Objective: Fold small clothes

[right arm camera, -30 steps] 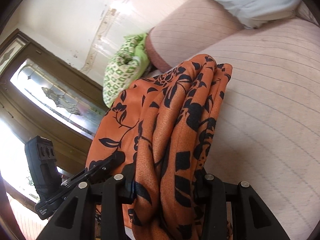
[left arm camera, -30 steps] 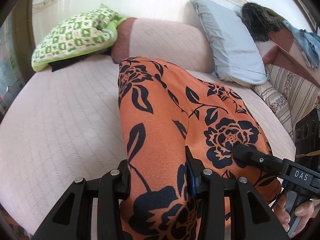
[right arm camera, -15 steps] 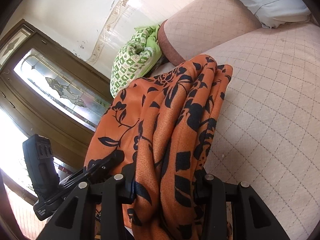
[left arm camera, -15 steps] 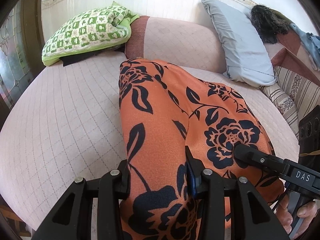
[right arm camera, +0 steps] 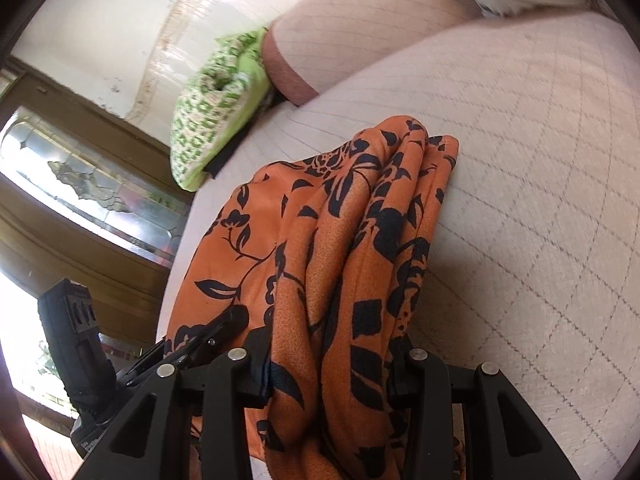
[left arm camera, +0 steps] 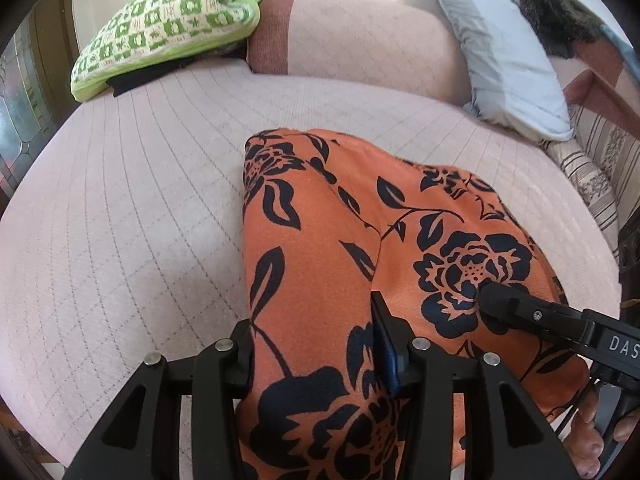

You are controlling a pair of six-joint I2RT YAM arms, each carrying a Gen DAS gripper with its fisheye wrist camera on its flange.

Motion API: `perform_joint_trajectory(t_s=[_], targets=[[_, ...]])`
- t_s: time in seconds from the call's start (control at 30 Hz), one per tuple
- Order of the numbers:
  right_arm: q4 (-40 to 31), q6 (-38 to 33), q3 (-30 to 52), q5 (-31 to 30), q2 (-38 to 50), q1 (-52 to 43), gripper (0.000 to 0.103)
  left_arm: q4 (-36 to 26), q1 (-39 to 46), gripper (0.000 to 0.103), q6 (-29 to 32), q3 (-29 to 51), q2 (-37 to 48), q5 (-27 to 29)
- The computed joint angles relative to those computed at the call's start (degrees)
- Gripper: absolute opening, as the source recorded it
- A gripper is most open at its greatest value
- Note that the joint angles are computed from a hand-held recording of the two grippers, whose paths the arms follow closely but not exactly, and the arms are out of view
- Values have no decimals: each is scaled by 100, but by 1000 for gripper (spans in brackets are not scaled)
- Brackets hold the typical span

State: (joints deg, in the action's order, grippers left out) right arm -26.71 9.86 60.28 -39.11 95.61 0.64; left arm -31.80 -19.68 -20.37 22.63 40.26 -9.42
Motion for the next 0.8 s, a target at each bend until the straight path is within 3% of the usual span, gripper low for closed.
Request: perform_joint_trajectory(t_s=[0.23,0.4,0.5,0.8], targets=[[-241,-222,220,33,383,-106,44,280,-492,66,-32,-134,173,-742],[-482,-271,312,7,533,-194,51,187,-1122,78,-121,-5,374,-1671],[-636,-271,399,-28,618,-241,54,-51,-1468,79,-205,116,327,-2111],[-785,-385,340,113,394,-411,56,-1163,-2103,81,-798,516,-448,-2678]])
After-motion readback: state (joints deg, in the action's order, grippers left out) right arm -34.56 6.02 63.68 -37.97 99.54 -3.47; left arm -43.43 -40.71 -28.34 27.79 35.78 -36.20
